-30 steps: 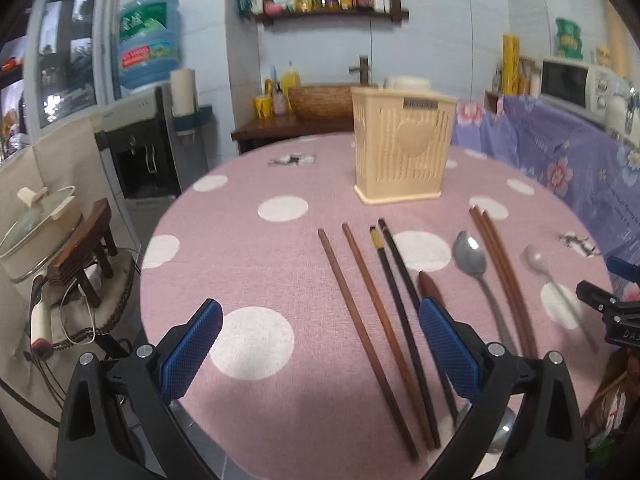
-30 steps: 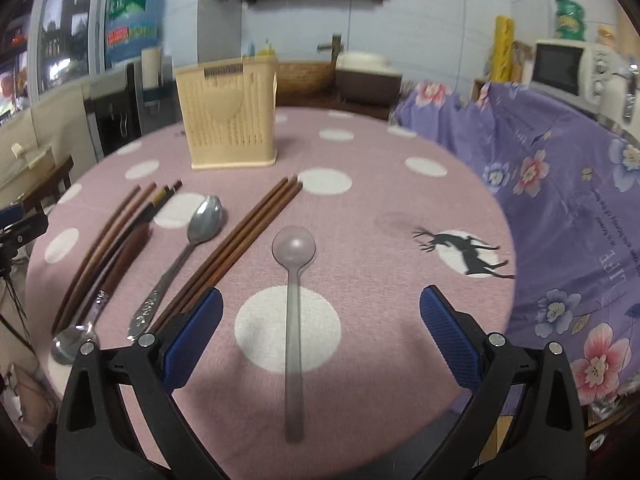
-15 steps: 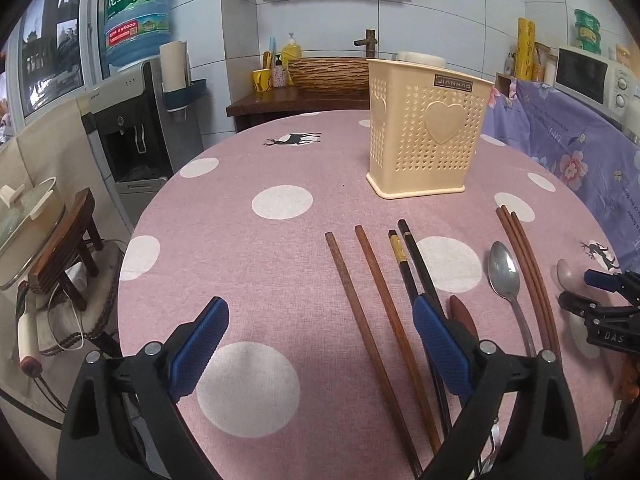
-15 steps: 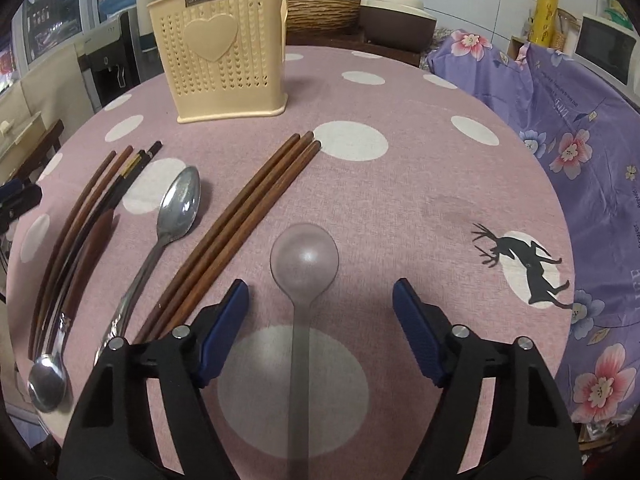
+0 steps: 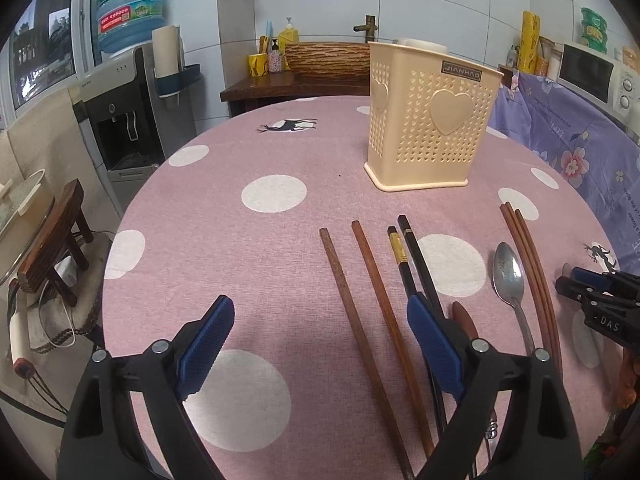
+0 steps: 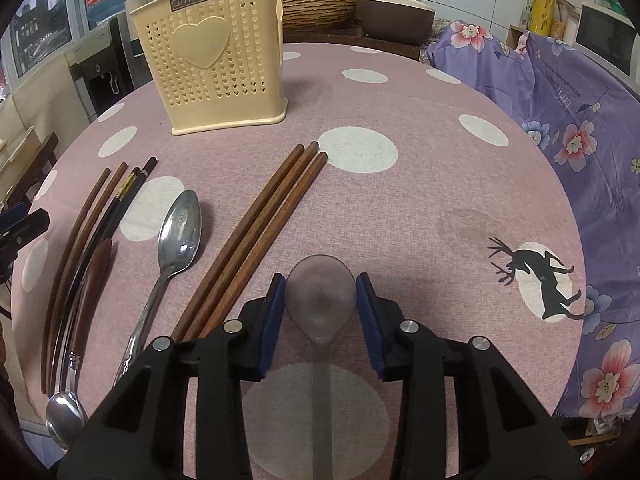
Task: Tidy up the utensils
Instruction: 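Grasp a wooden chopstick with the left tool while the right tool grasps the clear plastic spoon, then lift the chopstick and spoon and carry both over the beige holder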
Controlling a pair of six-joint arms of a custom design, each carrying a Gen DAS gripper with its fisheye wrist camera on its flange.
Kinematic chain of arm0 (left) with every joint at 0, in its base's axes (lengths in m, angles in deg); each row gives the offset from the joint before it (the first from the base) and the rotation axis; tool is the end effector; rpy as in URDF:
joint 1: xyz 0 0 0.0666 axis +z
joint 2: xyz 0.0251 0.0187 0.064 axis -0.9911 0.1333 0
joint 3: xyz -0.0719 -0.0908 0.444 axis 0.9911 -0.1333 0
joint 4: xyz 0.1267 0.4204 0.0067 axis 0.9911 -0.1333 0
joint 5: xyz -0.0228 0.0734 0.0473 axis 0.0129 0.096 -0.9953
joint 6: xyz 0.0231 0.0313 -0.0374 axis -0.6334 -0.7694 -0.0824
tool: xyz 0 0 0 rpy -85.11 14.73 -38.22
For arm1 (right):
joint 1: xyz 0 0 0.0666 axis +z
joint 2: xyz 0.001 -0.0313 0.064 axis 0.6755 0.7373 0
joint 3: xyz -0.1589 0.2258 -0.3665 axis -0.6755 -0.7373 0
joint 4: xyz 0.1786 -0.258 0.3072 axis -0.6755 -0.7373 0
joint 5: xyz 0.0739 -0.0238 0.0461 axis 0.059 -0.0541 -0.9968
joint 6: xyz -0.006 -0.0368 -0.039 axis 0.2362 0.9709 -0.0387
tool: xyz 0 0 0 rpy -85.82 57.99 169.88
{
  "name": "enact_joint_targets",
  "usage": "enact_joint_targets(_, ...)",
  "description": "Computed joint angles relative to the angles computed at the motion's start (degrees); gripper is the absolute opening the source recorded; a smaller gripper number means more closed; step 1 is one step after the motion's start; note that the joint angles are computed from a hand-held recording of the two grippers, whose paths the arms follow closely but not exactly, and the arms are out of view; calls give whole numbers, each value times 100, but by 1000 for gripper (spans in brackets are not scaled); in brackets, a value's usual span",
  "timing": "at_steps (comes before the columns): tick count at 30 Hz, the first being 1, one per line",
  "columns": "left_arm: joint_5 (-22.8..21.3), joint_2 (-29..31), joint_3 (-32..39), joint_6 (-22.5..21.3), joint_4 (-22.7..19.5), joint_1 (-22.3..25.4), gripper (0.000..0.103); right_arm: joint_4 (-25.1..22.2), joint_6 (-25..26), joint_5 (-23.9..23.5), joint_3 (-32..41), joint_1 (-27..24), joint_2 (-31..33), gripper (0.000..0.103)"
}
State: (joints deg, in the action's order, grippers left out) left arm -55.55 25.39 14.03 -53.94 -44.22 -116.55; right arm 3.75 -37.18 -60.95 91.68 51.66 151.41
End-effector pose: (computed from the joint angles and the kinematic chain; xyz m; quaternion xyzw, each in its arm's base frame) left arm 0.5181 -0.3353 0.4138 0.0098 0.9221 0.0064 0.3867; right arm 0.5639 0.0904 0.3862 -0.0650 0.9415 0.0287 0.3294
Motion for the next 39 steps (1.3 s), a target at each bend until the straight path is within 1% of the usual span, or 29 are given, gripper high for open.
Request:
enact_joint_targets(4,85,189,266,123,-341,24,73,37,24,-71,-23,-23,-13,37)
enact_joint_targets(7,302,299,422,257,-472,77,69,55,43,-57,-26,-19,-14,37)
enact_joint_targets(8,321,370,521,305,-579,102,66,72,43,-58,-39,-18,-19,37)
enact_joint_targets(10,397,494,691,436,-767,162,56,92,44,-67,-47,-20,-21,37)
enact_joint_targets(11,462,576,801,520,-890,206,54,103,45,-68,-55,-22,-25,37)
enact_joint_targets(13,450,697,947,557,-1038,244,44,117,42,-73,-64,-24,-28,37)
enact_joint_targets(18,589,989,1309,533,-1386,300,36,106,33,-66,-56,-21,-24,37)
enact_joint_targets(21,446,1095,1453,475,-1521,275,34,104,26,-56,-57,-15,-25,37)
enact_joint_targets(26,388,1134,1484,469,-1500,269,33,97,16,-35,-50,-9,-24,37)
enact_joint_targets(29,335,1151,1499,443,-1466,258,23,96,10,-44,-38,-14,-16,37)
enact_joint_targets(31,309,1166,1521,472,-1470,264,13,93,17,-86,-32,-28,-11,37)
enact_joint_targets(32,306,1174,1533,494,-1475,272,11,89,3,-128,-24,-39,-6,37)
enact_joint_targets(36,508,1144,1510,531,-1344,334,10,133,-126,-415,-12,-117,-19,37)
enact_joint_targets(39,374,1031,1410,544,-1116,331,9,252,-133,-530,-16,-158,-81,37)
